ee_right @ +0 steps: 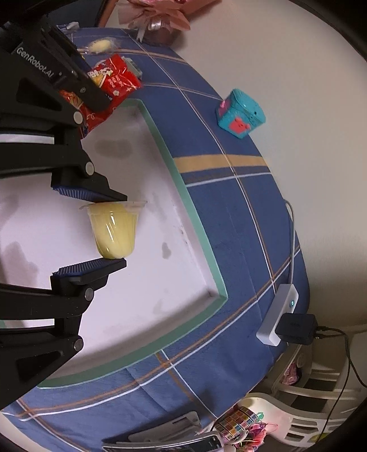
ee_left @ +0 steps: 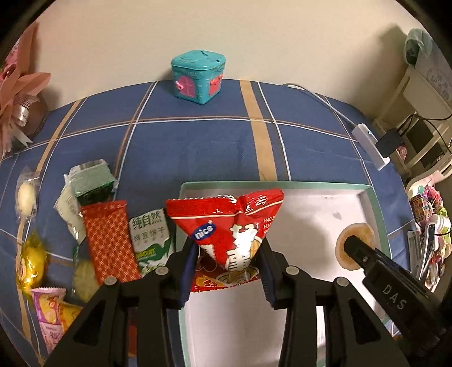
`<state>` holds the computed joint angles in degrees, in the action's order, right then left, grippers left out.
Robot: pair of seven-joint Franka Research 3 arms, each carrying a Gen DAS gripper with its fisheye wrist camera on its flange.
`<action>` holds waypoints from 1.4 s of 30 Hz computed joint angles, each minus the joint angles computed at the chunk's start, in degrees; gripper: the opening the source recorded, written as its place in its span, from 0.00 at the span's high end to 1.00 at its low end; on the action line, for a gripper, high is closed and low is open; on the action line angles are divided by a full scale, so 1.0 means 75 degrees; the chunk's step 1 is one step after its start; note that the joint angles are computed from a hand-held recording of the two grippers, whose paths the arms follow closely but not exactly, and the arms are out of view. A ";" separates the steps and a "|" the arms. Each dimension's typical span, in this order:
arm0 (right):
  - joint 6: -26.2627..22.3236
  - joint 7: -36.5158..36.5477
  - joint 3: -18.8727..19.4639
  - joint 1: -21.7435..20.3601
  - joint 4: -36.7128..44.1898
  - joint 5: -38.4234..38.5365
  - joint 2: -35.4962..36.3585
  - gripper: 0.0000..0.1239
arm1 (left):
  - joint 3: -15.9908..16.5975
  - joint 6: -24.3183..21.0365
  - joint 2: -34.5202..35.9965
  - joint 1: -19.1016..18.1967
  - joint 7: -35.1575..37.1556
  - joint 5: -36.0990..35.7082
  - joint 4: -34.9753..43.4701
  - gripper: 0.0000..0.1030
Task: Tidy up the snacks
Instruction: 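Carry the red bag into the white tray while the right gripper drops the cup there, then withdraw both open grippers from the tray back toward the snack pile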
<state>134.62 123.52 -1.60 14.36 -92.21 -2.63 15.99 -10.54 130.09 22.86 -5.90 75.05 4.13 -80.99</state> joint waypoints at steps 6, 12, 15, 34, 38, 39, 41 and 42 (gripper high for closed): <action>-0.0074 0.0214 -0.0066 0.0012 0.0042 -0.0202 -0.0046 0.57 | 0.0056 -0.0151 0.0001 -0.0101 -0.0095 0.0244 0.0115 0.28; -0.0723 0.0166 -0.0037 0.0042 0.0315 -0.0375 -0.0060 0.41 | 0.0150 -0.0535 -0.0121 -0.0124 -0.0354 0.0453 0.0195 0.16; -0.0866 0.0181 -0.0034 0.0056 0.0277 -0.0486 -0.0145 0.20 | 0.0261 -0.0525 -0.0264 -0.0149 -0.0632 0.0746 0.0009 0.08; -0.0777 -0.0087 0.0333 0.0200 -0.0413 -0.0614 -0.0940 0.17 | 0.0295 0.0258 -0.1663 0.0298 -0.0461 0.0896 -0.1870 0.01; -0.0607 -0.0369 0.0441 0.0248 -0.0513 -0.0340 -0.1053 0.17 | 0.0325 0.0417 -0.1997 0.0456 -0.0338 0.0462 -0.2249 0.01; -0.0513 -0.0480 0.0468 0.0253 -0.0559 -0.0237 -0.1087 0.17 | 0.0342 0.0469 -0.2083 0.0494 -0.0348 0.0354 -0.2336 0.01; -0.0229 -0.0764 0.0534 0.0242 -0.0702 0.0127 -0.1173 0.17 | 0.0385 0.0522 -0.2243 0.0549 -0.0407 0.0255 -0.2491 0.01; -0.0116 -0.0896 0.0559 0.0234 -0.0756 0.0327 -0.1202 0.17 | 0.0399 0.0516 -0.2299 0.0569 -0.0418 0.0218 -0.2536 0.01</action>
